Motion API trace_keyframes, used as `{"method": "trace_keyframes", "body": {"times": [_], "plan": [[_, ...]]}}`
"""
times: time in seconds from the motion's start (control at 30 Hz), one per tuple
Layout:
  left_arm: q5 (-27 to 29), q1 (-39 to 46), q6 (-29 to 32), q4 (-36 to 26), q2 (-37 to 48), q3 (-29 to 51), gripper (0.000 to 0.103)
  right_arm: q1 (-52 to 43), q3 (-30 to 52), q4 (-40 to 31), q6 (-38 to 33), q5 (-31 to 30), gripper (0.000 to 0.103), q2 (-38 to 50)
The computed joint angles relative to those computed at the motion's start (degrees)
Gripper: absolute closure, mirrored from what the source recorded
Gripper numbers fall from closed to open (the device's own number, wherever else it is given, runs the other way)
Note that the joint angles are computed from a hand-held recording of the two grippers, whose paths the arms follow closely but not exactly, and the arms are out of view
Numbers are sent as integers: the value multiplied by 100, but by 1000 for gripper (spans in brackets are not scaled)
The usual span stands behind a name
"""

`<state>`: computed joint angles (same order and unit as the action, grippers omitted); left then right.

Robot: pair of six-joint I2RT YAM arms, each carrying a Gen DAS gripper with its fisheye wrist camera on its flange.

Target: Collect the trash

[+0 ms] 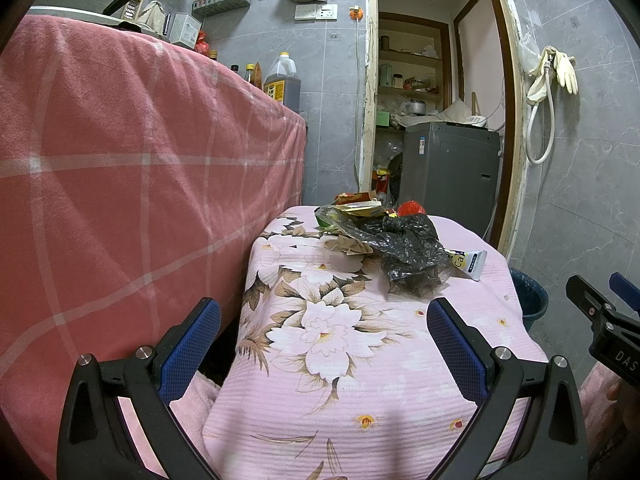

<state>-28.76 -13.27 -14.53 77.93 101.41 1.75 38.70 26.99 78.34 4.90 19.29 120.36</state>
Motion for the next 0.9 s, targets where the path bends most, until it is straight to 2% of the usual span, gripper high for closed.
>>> {"method": "trace_keyframes", "body": {"times": [0.23,0.37,0.4,0.5,0.67,0.83,0.9], "plan": [[-2,-2,-4,-9,-4,-1,2,-54,35,-110,-9,-31,0,-76],[-74,-98,-65,-412,-358,-4,2,21,-81,165,18,80,0,54],[-96,-122,-76,-497,-418,6,2,-6,-46,44,10,39,0,-20],[-26,-64,-44,-474,-411,-4,2,7,-112,191,6,93,0,16],[111,48,8,-571,-451,73,2,-68,4,-27,-21,40,0,-180],[395,284,91,-1317,-886,406,2,-244,173,-353,-54,-185,0,-388],[472,345,104,-1419,-865,530,2,-325,314,-596,-60,-315,0,-439]]}}
